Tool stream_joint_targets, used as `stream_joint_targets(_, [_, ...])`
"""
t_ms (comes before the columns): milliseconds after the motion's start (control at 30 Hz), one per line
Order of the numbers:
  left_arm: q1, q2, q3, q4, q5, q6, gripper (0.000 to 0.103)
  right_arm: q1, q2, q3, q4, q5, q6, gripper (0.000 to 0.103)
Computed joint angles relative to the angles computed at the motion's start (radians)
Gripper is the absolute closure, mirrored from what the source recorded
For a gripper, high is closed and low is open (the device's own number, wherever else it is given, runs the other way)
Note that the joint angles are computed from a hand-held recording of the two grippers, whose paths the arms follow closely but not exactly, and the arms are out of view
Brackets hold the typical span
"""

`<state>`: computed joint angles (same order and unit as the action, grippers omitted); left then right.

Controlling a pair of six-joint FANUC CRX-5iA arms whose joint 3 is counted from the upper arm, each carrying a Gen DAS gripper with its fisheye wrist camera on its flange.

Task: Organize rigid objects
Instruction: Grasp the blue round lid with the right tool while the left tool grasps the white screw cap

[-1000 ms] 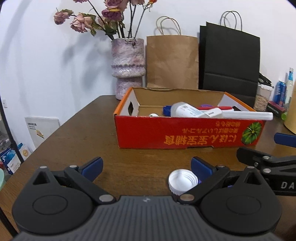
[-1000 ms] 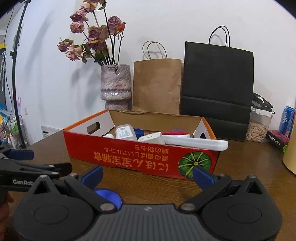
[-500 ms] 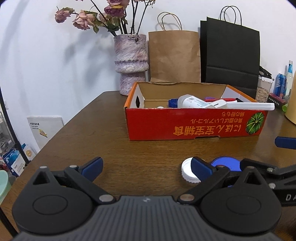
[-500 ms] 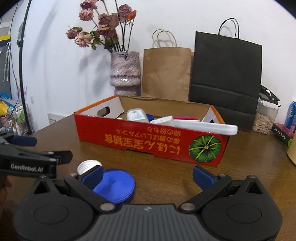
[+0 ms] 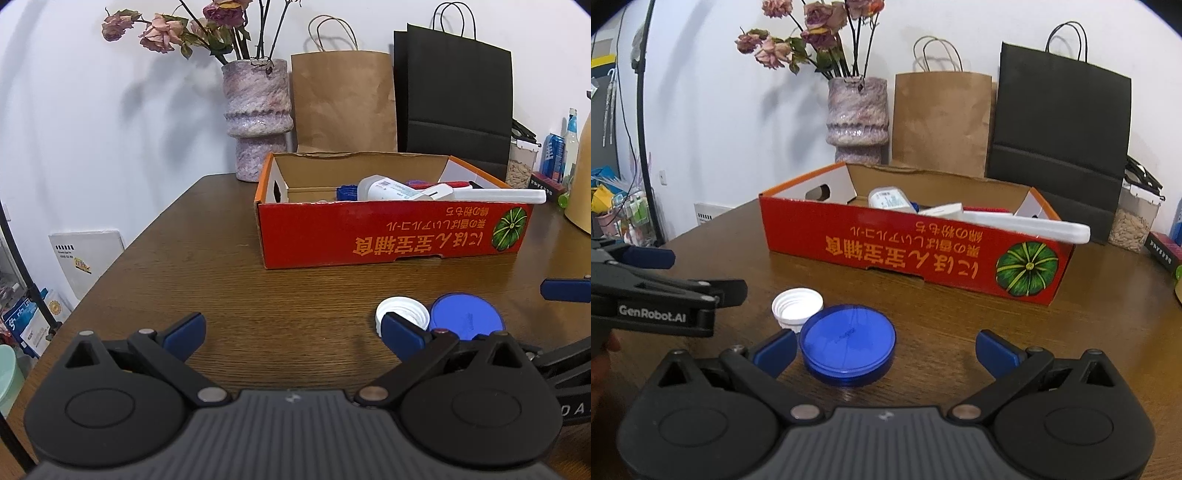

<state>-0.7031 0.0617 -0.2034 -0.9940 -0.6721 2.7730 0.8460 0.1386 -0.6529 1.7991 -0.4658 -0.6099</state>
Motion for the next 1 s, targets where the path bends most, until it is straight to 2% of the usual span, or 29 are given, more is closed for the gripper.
stream_joint_targets(267, [0.003, -0.01, -0.006, -0.01, 0.001, 0.018, 0.0, 0.032, 0.048, 0.052, -0.122, 0.003, 0.109, 0.003])
stream_joint_targets(433, [-0.001, -0.009, -0.005, -0.015, -0.001, 0.022, 0.0, 0.039, 0.073, 0.085, -0.187, 0.025, 0.175, 0.023])
stream_joint_targets(467, [-0.001, -0.01, -0.006, -0.016, 0.0, 0.023, 0.0, 0.032, 0.073, 0.084, -0.174, 0.041, 0.168, 0.037])
stream_joint_targets(533, [-0.001, -0.01, -0.006, -0.016, 0.001, 0.024, 0.0, 0.011, 0.066, 0.076, -0.112, 0.066, 0.118, 0.038])
stream_joint_targets(667, [-0.005, -0.009, -0.007, -0.026, 0.005, 0.036, 0.0, -0.003, 0.055, 0.06, -0.014, 0.047, 0.04, 0.038])
stream_joint_targets(1000, [-0.016, -0.001, -0.001, -0.043, 0.019, 0.084, 0.0, -0.028, 0.016, 0.018, 0.074, -0.029, -0.061, 0.038])
